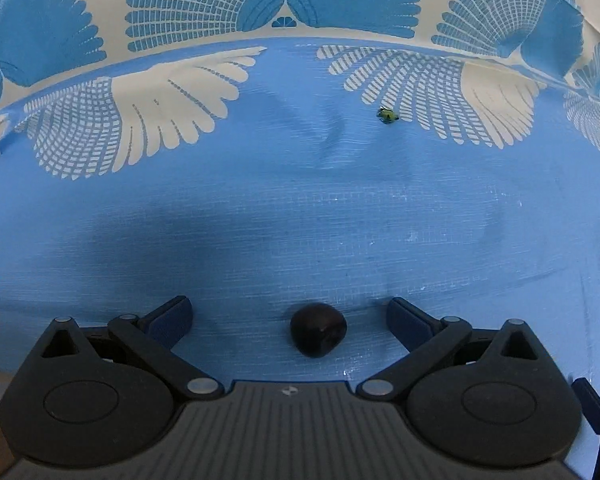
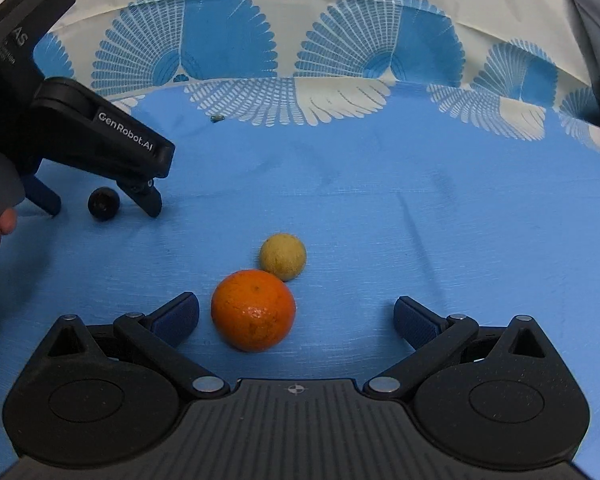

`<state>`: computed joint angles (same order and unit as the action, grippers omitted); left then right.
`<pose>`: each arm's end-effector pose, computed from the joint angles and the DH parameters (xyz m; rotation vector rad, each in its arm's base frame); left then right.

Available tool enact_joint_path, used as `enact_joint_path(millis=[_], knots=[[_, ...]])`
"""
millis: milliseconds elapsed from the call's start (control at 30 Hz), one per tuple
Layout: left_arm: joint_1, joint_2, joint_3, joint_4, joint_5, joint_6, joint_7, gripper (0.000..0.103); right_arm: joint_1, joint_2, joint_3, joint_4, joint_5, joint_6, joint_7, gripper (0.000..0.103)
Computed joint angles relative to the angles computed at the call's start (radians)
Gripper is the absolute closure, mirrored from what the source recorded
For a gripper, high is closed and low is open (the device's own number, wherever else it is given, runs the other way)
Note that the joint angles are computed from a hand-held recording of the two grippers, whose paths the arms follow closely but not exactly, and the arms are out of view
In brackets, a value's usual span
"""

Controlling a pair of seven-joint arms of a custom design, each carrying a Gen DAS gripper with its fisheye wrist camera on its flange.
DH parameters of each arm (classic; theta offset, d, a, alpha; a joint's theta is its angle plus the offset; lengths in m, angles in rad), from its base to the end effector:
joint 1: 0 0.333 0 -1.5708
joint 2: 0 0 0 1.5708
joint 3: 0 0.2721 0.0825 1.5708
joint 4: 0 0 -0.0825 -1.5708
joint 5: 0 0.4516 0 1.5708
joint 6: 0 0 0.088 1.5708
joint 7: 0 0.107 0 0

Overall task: Organize fruits
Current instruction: 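Grasp a dark plum with the left tool while the right tool grasps a tangerine, then carry the dark plum and tangerine with both tools over the box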

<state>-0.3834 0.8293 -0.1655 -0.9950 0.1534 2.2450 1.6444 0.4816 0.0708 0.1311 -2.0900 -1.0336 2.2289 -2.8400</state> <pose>0.7413 -0.3912 0.3661 -1.3134 2.5282 -0.5074 0.5276 0.3383 0.3278 -1.1713 2.2760 -0.9559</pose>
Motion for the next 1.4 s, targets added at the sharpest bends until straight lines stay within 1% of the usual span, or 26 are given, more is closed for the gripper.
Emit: enact_joint_path(millis=[67,133,167,200,233,267,300,367,400,467,533,600,667,700,767,833,900,967,1033,1133,1233,1300,1400], knots=[[0.002,-0.011,0.0,-0.018,0.001,0.01,0.001,0.0,0.002,0.0,0.001,0.003,0.003,-0.005,-0.006,0.001],[-0.001,-0.016,0.004,-0.019,0.007,-0.003,-0.001,0.0,0.003,0.0,0.002,0.006,0.011,-0.011,-0.01,0.001],[-0.002,-0.022,0.004,-0.024,0.01,-0.008,-0.001,0.006,0.004,-0.007,0.003,-0.001,0.014,-0.011,-0.012,0.008],[0.005,-0.041,-0.006,-0.054,0.003,0.012,0.015,0.014,0.005,-0.011,0.004,-0.003,0.008,-0.011,-0.007,0.036],[0.025,-0.087,-0.027,-0.119,-0.016,0.045,0.052,0.049,0.009,-0.024,0.007,-0.014,-0.017,-0.013,0.013,0.061],[0.042,-0.117,-0.045,-0.162,-0.033,0.07,0.093,0.076,0.006,-0.042,0.008,-0.029,-0.024,0.009,0.015,0.064],[0.045,-0.132,-0.048,-0.17,-0.042,0.052,0.104,0.077,0.002,-0.051,0.011,-0.032,0.004,0.012,0.008,0.065],[0.043,-0.184,-0.036,-0.233,-0.037,0.077,0.083,0.077,-0.006,-0.077,0.016,-0.052,0.019,0.031,0.041,0.065],[0.048,-0.21,-0.039,-0.263,-0.04,0.086,0.09,0.077,-0.006,-0.085,0.024,-0.052,0.03,0.009,0.03,0.065],[0.081,-0.286,-0.063,-0.343,-0.085,0.099,0.119,0.077,-0.003,-0.112,0.04,-0.059,0.047,-0.032,0.026,0.065],[0.122,-0.385,-0.09,-0.444,-0.148,0.124,0.17,0.077,0.001,-0.163,0.06,-0.083,0.051,-0.06,0.052,0.065],[0.168,-0.512,-0.118,-0.572,-0.241,0.164,0.256,0.077,0.008,-0.208,0.091,-0.094,0.044,-0.109,0.065,0.064],[0.207,-0.649,-0.128,-0.698,-0.357,0.193,0.353,0.077,0.023,-0.27,0.13,-0.107,0.047,-0.167,0.086,0.064],[0.218,-0.71,-0.124,-0.748,-0.421,0.195,0.394,0.077,0.031,-0.3,0.15,-0.112,0.056,-0.189,0.098,0.064],[0.228,-0.848,-0.094,-0.854,-0.552,0.174,0.471,0.077,0.047,-0.349,0.191,-0.115,0.069,-0.231,0.117,0.064],[0.22,-0.995,-0.046,-0.968,-0.624,0.145,0.518,0.077,0.072,-0.37,0.246,-0.084,0.078,-0.304,0.121,0.064],[0.207,-1.131,0.003,-1.072,-0.64,0.12,0.541,0.077,0.097,-0.364,0.288,-0.041,0.079,-0.361,0.125,0.064],[0.2,-1.259,0.054,-1.161,-0.633,0.066,0.549,0.077,0.13,-0.331,0.33,0.025,0.068,-0.423,0.13,0.064],[0.2,-1.37,0.102,-1.235,-0.631,0.016,0.546,0.077,0.166,-0.283,0.353,0.094,0.05,-0.464,0.126,0.064],[0.222,-1.527,0.167,-1.333,-0.612,-0.063,0.543,0.077,0.23,-0.2,0.366,0.198,0.016,-0.48,0.11,0.064],[0.255,-1.669,0.221,-1.422,-0.591,-0.111,0.555,0.077,0.292,-0.1,0.368,0.312,-0.029,-0.495,0.078,0.064],[0.283,-1.753,0.257,-1.468,-0.576,-0.145,0.565,0.077,0.331,-0.035,0.361,0.384,-0.054,-0.499,0.058,0.064],[0.327,-1.86,0.295,-1.524,-0.555,-0.192,0.58,0.077,0.395,0.063,0.346,0.496,-0.096,-0.498,0.017,0.064]])
